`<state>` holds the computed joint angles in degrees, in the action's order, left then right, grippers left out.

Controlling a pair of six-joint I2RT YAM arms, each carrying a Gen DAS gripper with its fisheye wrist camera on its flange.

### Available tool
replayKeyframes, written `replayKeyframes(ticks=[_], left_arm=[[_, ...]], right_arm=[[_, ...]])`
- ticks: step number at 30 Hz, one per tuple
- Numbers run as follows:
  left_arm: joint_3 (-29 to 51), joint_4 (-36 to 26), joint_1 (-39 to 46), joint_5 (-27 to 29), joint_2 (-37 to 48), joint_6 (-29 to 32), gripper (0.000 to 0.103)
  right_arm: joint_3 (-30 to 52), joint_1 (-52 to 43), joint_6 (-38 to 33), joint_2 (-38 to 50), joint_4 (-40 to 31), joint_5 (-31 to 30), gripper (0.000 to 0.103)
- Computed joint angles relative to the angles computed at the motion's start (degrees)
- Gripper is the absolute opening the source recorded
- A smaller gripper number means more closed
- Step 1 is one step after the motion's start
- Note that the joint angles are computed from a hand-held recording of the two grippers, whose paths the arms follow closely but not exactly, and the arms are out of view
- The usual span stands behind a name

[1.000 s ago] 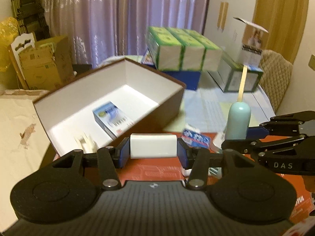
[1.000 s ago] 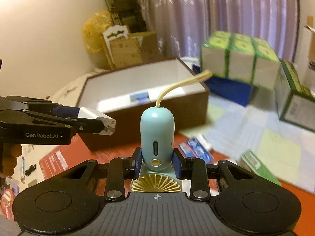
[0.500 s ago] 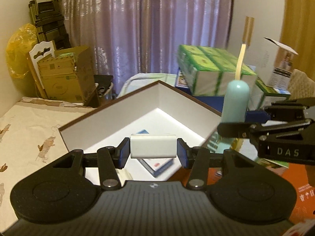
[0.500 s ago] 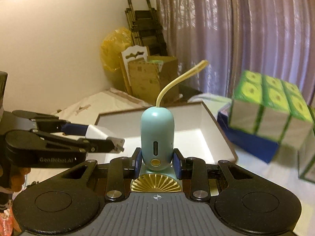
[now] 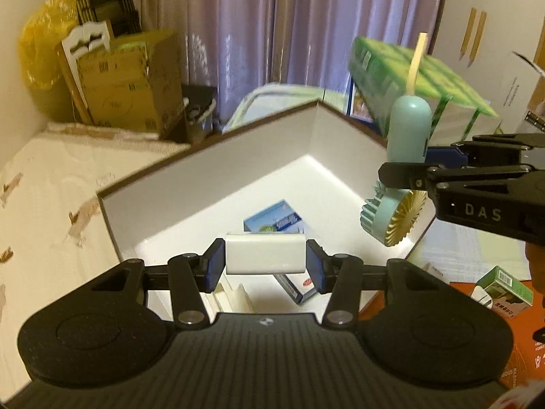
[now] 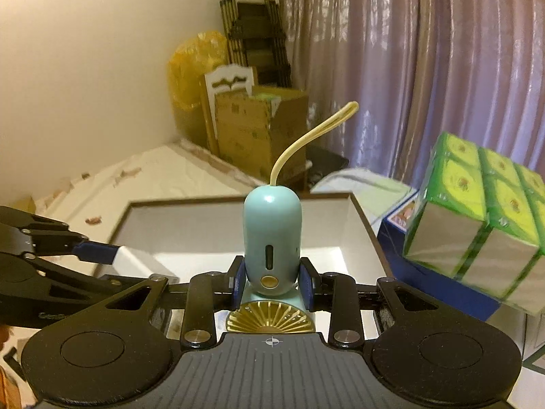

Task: Organize rigid objects
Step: 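Carry the white block and blue fan over the brown box, then open both grippers to drop the block and fan into the box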

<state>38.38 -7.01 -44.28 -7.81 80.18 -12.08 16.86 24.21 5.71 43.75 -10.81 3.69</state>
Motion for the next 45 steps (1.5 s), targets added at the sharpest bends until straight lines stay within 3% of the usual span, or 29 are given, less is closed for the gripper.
replayKeyframes(ticks=[11,16,17,20,26,45], left_arm=[[2.3,0.9,0.2,2.4,9.8,-1.5,0.045],[3.3,0.4,0.3,3.1,12.2,-1.9,0.045],[3.6,0.2,0.4,3.3,12.7,-1.9,0.045],[4.1,0.4,0.7,3.8,13.4,-1.4,0.045],[4.1,1.2,0.3,3.0,11.9,-0.5,0.05],[1.8,-2.0,-1.6,0.1,4.2,-2.2,0.05]], right_arm=[[0.4,-10.0,-8.8,23.5,12.4,-7.6,0.03],[1.4,-11.3,-8.0,28.6,14.7,-7.3,0.031],[1.7,-11.7,-7.5,28.8,14.4,-7.7,0.036],[0.8,-12.2,-4.8,26.5,14.0,-8.2,0.06],[-0.7,-12.9,-2.2,19.8,9.2,-10.0,0.062],[-3.8,-7.7,3.3,0.0,-5.5,-6.6,0.062]])
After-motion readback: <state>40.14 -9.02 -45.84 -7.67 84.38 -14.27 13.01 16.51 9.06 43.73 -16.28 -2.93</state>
